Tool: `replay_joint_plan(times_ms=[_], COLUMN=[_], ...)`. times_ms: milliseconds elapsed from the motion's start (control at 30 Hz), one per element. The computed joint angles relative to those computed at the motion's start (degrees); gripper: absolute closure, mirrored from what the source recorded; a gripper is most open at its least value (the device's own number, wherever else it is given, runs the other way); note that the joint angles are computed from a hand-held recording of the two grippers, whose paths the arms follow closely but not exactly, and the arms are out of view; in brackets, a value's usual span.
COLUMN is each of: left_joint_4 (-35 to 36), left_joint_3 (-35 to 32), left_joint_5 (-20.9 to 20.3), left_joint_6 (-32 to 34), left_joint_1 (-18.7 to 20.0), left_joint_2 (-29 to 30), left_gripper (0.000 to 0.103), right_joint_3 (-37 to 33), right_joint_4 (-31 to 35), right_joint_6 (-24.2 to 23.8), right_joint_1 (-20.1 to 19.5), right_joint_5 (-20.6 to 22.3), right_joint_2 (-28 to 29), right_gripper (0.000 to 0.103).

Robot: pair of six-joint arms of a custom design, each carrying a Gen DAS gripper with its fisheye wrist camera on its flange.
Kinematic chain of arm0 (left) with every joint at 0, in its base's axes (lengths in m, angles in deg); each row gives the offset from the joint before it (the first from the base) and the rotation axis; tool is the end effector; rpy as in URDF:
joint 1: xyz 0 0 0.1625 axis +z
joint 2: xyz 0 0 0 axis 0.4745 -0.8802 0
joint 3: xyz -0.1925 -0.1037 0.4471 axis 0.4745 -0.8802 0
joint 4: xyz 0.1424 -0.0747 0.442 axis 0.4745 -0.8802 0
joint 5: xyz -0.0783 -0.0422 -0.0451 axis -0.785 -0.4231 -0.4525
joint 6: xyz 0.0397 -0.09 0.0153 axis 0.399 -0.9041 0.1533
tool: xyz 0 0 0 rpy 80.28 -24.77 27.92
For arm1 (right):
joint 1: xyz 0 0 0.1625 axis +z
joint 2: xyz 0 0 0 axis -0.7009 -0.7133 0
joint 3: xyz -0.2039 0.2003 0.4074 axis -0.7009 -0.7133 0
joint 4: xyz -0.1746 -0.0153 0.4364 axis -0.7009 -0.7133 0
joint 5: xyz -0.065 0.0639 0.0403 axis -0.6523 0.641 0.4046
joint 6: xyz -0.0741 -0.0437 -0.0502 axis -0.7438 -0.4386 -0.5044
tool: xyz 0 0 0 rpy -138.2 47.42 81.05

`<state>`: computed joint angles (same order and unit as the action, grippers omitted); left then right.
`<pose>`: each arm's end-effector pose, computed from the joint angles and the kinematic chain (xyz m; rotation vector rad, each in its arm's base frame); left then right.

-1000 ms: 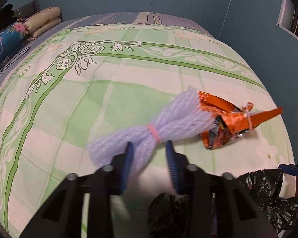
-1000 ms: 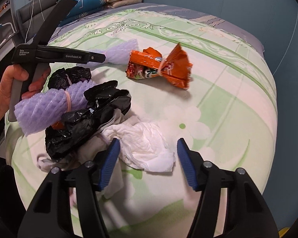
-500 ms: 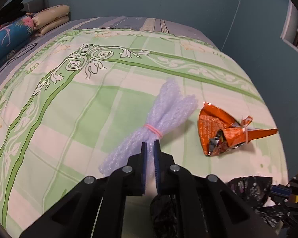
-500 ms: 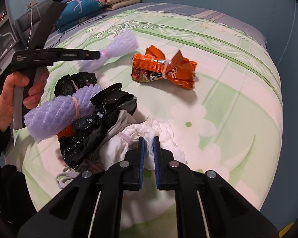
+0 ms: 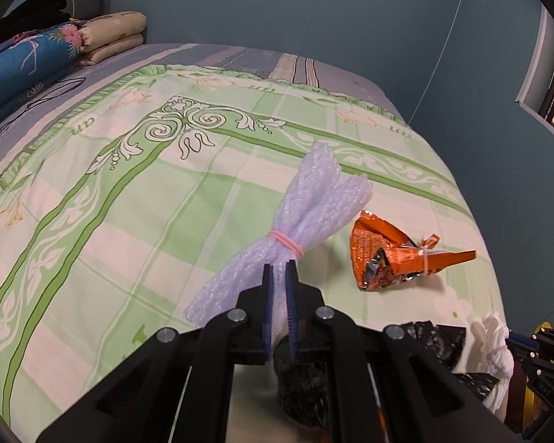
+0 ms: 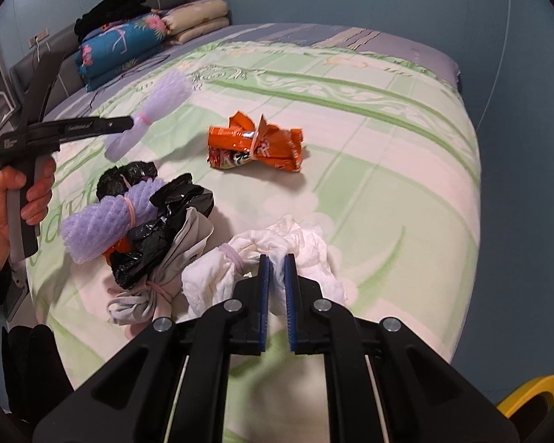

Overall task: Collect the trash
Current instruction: 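Carry the foam net and white tissue over the yellow-rimmed bin with both tools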

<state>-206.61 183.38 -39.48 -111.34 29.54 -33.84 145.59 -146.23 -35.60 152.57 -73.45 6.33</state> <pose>0.0026 -0.4091 0.3279 -0.1777 2.2077 -1.1161 0.2724 -0.4985 0.0378 1.2698 -2.4660 0.3606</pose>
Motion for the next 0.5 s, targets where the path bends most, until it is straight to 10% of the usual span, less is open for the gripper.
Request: replay_joint_plan(times_ms=[500], left_joint_4=[27.8], left_joint_3=[5.4], left_joint_5=[6.6], left_joint_6=[-24.6], left_joint_1=[-13.9], left_joint_2=[-15.3], left_gripper=[0.097], right_joint_3=[4.5], right_joint_4=[7.2], right_joint_6=[3.0], right_joint_1=[-1.4], right_joint_5=[11.8], right_joint_2=[-12.0], right_gripper=[0.096])
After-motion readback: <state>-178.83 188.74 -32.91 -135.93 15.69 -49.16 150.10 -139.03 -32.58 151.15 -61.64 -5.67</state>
